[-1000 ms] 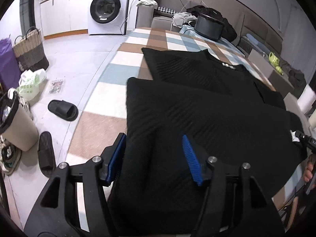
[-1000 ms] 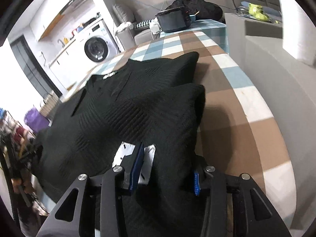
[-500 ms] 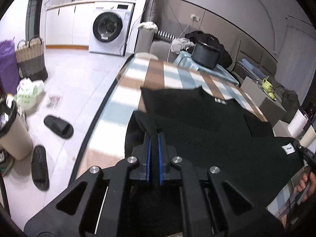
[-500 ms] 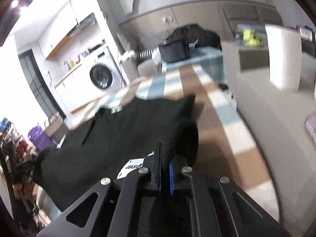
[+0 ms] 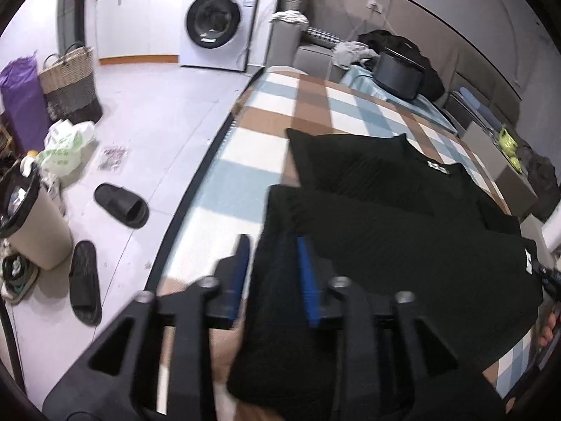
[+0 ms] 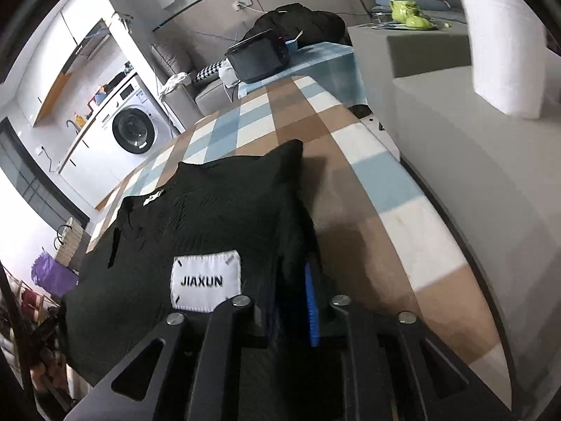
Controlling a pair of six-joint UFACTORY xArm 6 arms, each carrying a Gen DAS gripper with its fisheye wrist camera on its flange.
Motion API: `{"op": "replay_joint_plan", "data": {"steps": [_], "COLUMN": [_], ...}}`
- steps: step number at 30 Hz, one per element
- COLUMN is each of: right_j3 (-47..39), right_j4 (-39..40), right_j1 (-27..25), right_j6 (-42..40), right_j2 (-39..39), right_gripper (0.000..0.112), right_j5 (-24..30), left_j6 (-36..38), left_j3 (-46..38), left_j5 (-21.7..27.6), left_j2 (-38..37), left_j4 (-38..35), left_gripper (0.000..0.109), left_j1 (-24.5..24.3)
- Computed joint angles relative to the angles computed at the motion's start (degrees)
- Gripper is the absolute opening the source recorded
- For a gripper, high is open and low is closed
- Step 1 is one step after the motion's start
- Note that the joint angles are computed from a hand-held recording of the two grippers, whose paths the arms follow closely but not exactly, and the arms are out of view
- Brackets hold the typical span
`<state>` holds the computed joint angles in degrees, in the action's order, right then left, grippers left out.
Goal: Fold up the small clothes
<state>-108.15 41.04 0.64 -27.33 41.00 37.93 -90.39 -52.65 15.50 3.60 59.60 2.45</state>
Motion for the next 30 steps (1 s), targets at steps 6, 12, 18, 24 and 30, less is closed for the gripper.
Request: {"op": "replay_joint_plan", "data": {"steps": [6,12,18,24,30], "right_j3": [13.21,20.12,21.03,20.75,21.29], "right_j4": [10.34,17.23,17.32,15.07,18.26], "right_j1": [-2.84,-4.95,-4.05,-3.59,-2.2], "right_j6": [-7.92,-13.25,-14.03,-9.23,-9.9], "right_j2": [-10.33,-17.24,-17.77,-16.16,-15.28], "right_gripper": [0.042,0.05,0.061,0.062,0.062], "right_j5": [1.79,9.9,16.37,20.56,17.68], "left_j6": [-5.47,-6.59,-7.75,-8.07,-7.12], "left_j3": [6.94,11.98,15.0,15.12,15.02], "left_j5": [0.09,0.0,-1.12,-0.99,-6.58], "left_j2": [-6.87,-12.67,-16.63,-17.09,-15.2], "left_j4": [2.17,0.88,0.75,1.1,-0.71], "left_gripper": [0.047,0.062,0.082,0.084,0.084], "left_j1": [-0.71,-3.63,-6.56,-9.47,-9.34]}}
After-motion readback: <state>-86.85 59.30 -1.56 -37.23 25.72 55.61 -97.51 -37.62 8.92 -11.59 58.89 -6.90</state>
